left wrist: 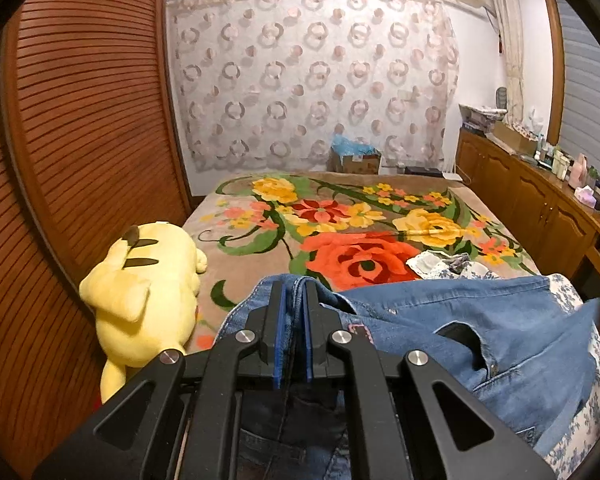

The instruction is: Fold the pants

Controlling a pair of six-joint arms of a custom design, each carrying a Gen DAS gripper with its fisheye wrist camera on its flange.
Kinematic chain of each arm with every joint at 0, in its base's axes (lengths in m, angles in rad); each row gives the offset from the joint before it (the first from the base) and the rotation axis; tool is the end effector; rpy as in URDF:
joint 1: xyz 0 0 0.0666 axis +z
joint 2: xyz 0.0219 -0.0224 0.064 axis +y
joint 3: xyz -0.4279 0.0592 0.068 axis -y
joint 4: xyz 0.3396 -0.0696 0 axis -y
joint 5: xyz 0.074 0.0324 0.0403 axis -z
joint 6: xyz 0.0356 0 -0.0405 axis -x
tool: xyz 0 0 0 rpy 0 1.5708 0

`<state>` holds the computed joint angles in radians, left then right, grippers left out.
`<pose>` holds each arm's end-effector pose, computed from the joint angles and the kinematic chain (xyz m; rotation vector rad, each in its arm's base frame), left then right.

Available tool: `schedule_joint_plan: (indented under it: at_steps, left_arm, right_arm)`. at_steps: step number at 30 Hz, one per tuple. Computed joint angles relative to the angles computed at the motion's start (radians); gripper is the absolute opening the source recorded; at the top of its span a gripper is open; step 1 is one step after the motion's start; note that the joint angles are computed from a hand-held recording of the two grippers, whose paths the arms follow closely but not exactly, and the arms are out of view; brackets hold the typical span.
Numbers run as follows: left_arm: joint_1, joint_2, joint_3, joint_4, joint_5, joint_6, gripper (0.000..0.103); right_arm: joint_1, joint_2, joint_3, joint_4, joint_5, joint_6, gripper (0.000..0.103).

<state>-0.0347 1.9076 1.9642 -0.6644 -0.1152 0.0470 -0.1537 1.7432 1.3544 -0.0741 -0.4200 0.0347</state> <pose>0.6559 -0.0191 0.4686 -0.0789 2.1736 0.0789 0.5672 -0.0736 0.3640 -0.1433 1.9987 0.3060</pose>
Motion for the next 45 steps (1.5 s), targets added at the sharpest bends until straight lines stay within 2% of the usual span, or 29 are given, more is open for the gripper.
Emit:
schedule_joint_plan:
  at_steps: [6, 9, 10, 11, 13, 17, 21, 25, 29, 34, 38, 41, 45]
  left_arm:
    - [-0.003, 0.123, 0.167, -0.153, 0.025, -0.027, 0.009]
    - [-0.004, 0.158, 0.208, -0.217, 0.025, -0.028, 0.017]
    - [-0.004, 0.153, 0.195, -0.211, 0.026, -0.036, 0.023]
    - [-0.004, 0.144, 0.178, -0.201, 0.025, -0.042, 0.036]
    - [0.000, 0.121, 0.145, -0.177, 0.036, -0.048, 0.053]
    - [0.021, 0.077, 0.088, -0.133, 0.041, -0.043, 0.053]
    - [0.046, 0.035, 0.011, -0.111, 0.059, -0.030, 0.053]
    - [0.064, 0.044, -0.024, -0.127, 0.078, -0.034, 0.053]
    - [0.073, 0.093, 0.016, -0.184, 0.130, -0.022, 0.053]
    - [0.064, 0.152, 0.083, -0.252, 0.173, -0.030, 0.053]
    - [0.057, 0.196, 0.134, -0.311, 0.173, -0.035, 0.053]
    - [0.050, 0.205, 0.135, -0.321, 0.176, -0.038, 0.046]
    - [0.044, 0.202, 0.124, -0.316, 0.161, -0.041, 0.044]
  right_arm:
    - [0.053, 0.070, 0.072, -0.098, 0.038, 0.024, 0.000]
    - [0.081, 0.108, 0.102, -0.151, 0.034, 0.028, 0.000]
    - [0.091, 0.118, 0.106, -0.161, 0.038, 0.034, 0.000]
    - [0.101, 0.124, 0.107, -0.167, 0.040, 0.038, 0.000]
    - [0.116, 0.139, 0.126, -0.186, 0.040, 0.039, 0.001]
    - [0.133, 0.161, 0.171, -0.223, 0.051, 0.044, 0.005]
    - [0.127, 0.189, 0.250, -0.289, 0.065, 0.041, 0.026]
    - [0.126, 0.216, 0.293, -0.341, 0.069, 0.046, 0.033]
    - [0.128, 0.245, 0.346, -0.394, 0.065, 0.043, 0.035]
    - [0.131, 0.261, 0.377, -0.438, 0.066, 0.044, 0.042]
    - [0.131, 0.275, 0.401, -0.480, 0.066, 0.060, 0.043]
    - [0.128, 0.278, 0.411, -0.497, 0.060, 0.059, 0.043]
    - [0.128, 0.284, 0.419, -0.511, 0.058, 0.062, 0.043]
